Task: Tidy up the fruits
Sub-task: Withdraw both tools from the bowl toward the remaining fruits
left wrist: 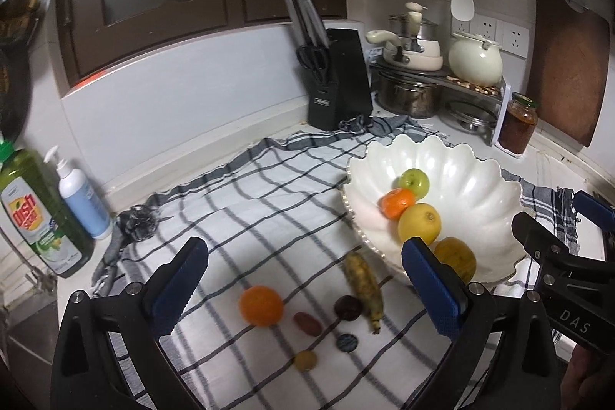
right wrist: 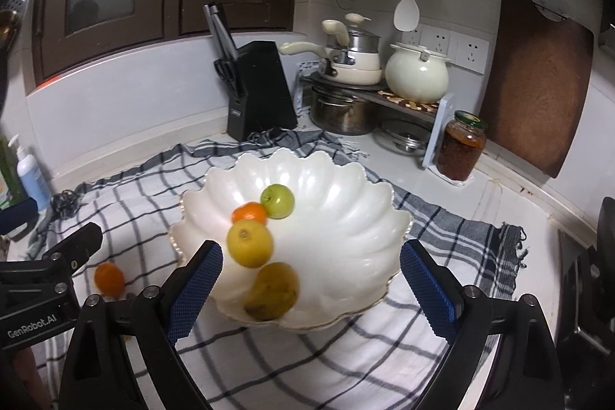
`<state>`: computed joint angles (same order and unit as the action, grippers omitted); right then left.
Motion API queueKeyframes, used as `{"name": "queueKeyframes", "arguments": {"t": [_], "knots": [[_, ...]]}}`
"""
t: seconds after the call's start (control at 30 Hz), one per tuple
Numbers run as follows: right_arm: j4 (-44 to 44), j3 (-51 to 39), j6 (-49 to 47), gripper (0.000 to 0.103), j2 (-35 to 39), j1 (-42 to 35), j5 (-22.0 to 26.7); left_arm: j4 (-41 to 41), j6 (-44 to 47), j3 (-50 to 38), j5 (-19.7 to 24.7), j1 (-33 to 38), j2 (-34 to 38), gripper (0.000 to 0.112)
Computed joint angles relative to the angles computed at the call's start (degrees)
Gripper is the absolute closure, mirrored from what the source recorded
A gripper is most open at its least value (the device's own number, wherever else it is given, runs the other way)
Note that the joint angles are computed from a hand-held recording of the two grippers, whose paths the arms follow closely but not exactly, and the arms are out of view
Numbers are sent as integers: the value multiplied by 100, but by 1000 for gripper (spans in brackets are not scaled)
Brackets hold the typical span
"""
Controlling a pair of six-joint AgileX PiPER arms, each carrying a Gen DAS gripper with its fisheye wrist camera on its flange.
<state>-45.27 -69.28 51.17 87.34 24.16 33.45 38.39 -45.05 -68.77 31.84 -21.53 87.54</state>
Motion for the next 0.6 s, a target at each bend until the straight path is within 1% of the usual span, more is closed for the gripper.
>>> {"name": "queueKeyframes", "arguments": {"t": [0.33, 0.53, 0.6], "knots": [[-324, 200, 530, 9, -55, 443, 133, 99, -82, 661, -159, 217, -443, 10], [-489, 483, 916, 9, -73, 616, 92, 145, -176, 1095, -347, 288, -569, 10], [-541, 568, 1011, 9, -66, 646, 67, 175, -211, 1217, -414, 298, -575, 13]]}}
